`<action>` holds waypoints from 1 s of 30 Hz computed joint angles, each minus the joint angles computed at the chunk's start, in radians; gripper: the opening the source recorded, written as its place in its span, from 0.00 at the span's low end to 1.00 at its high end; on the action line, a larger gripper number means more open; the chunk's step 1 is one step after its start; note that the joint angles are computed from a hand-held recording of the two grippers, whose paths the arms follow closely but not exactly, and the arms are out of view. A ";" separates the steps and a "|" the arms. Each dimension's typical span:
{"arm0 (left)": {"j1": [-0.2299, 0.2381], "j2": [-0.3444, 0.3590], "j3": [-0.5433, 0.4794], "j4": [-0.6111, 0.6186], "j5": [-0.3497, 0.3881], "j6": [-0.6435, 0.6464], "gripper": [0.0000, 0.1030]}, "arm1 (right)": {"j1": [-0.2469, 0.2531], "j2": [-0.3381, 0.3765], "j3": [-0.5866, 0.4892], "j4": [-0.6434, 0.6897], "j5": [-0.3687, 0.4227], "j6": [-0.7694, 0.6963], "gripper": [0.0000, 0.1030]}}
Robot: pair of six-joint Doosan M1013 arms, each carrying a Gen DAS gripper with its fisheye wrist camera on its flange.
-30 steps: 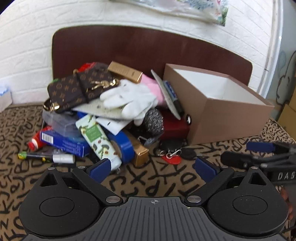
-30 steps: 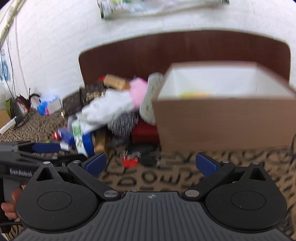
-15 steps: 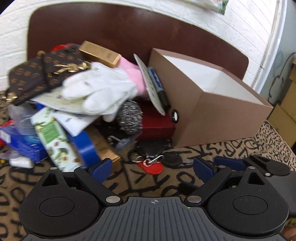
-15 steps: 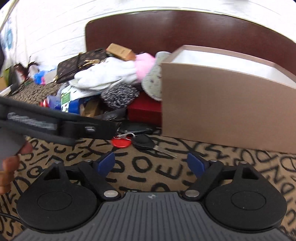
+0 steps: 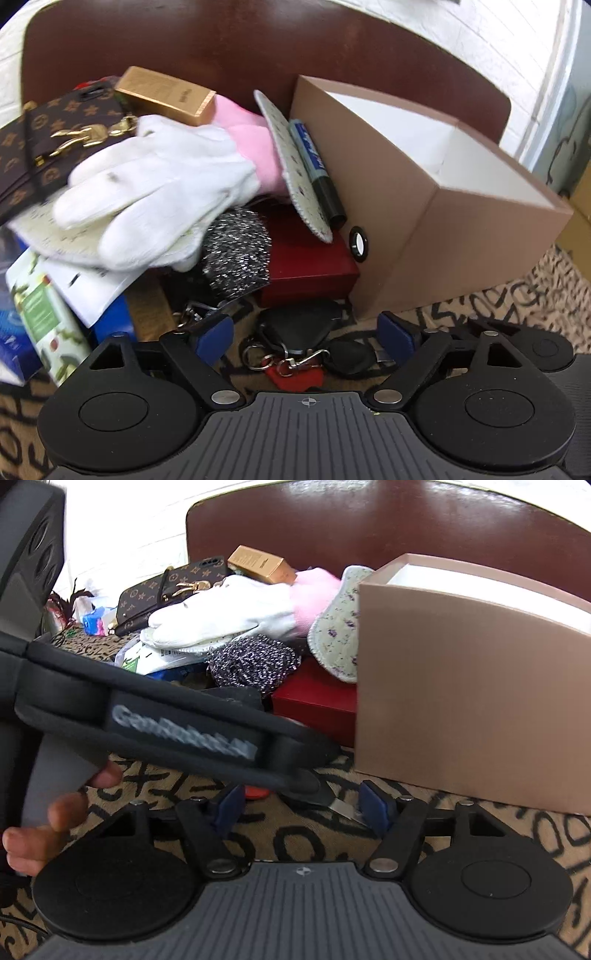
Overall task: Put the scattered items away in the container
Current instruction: 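Grasp the black car key with red tag using the left gripper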
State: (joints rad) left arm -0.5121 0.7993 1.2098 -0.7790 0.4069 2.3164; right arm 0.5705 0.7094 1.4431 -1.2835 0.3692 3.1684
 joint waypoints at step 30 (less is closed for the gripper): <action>0.046 -0.140 0.250 -0.210 0.185 0.220 0.55 | 0.097 -0.159 0.239 -0.009 -0.041 0.033 0.33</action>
